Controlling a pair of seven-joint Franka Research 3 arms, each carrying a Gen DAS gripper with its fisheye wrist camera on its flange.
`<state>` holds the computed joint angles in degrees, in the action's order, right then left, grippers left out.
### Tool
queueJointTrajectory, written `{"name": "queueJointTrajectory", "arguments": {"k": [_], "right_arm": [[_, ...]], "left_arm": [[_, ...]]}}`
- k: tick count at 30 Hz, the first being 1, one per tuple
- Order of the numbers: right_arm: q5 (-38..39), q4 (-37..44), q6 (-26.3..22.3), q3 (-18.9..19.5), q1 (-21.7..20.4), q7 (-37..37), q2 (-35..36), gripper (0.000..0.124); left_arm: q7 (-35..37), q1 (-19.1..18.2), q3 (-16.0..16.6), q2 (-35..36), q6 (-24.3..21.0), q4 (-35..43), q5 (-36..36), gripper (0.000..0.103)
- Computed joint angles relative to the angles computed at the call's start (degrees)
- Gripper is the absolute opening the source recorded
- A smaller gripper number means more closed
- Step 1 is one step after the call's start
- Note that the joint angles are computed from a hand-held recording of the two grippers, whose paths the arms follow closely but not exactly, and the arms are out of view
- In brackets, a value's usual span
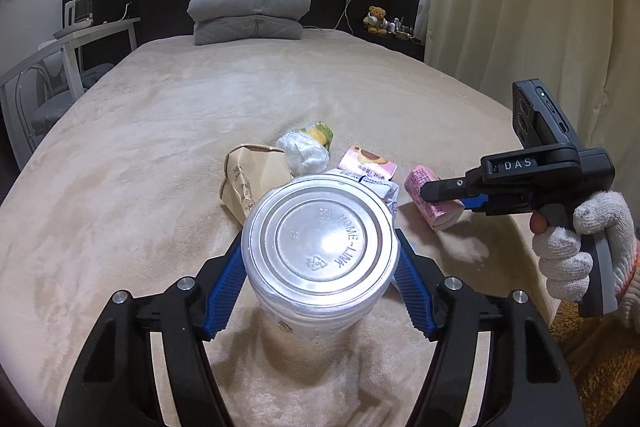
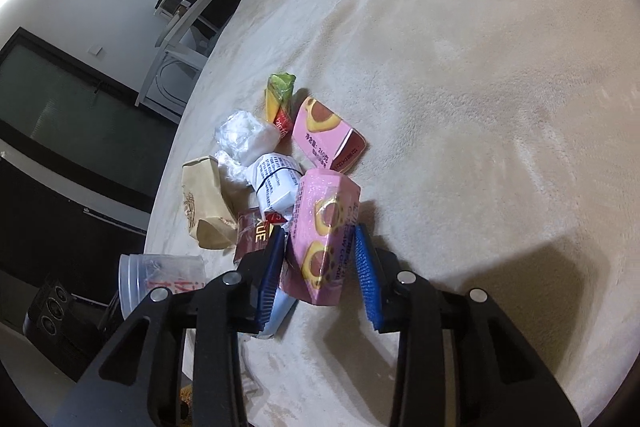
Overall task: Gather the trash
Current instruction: 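Grasp the clear plastic cup with the left tool while the right tool grasps the pink biscuit box, then carry the cup and pink box down over the clear bin with both tools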
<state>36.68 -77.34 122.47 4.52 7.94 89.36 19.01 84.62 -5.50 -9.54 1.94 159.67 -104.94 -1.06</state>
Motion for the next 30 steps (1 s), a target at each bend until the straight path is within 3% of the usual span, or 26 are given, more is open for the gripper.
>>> {"name": "queueJointTrajectory", "arguments": {"k": [16, 30], "right_arm": [[4.24, -17.24, 8.44, -1.17, 2.03, -5.37, -14.81, 0.037], [2.43, -37.04, 17.79, -2.47, 6.58, -12.26, -31.97, 0.037]], "left_arm": [[-11.2, -0.77, 2.08, -11.46, 9.06, -11.98, 0.34, 0.068], [-23.23, -3.38, 2.39, -23.38, 15.34, -25.51, 4.86, 0.068]]}}
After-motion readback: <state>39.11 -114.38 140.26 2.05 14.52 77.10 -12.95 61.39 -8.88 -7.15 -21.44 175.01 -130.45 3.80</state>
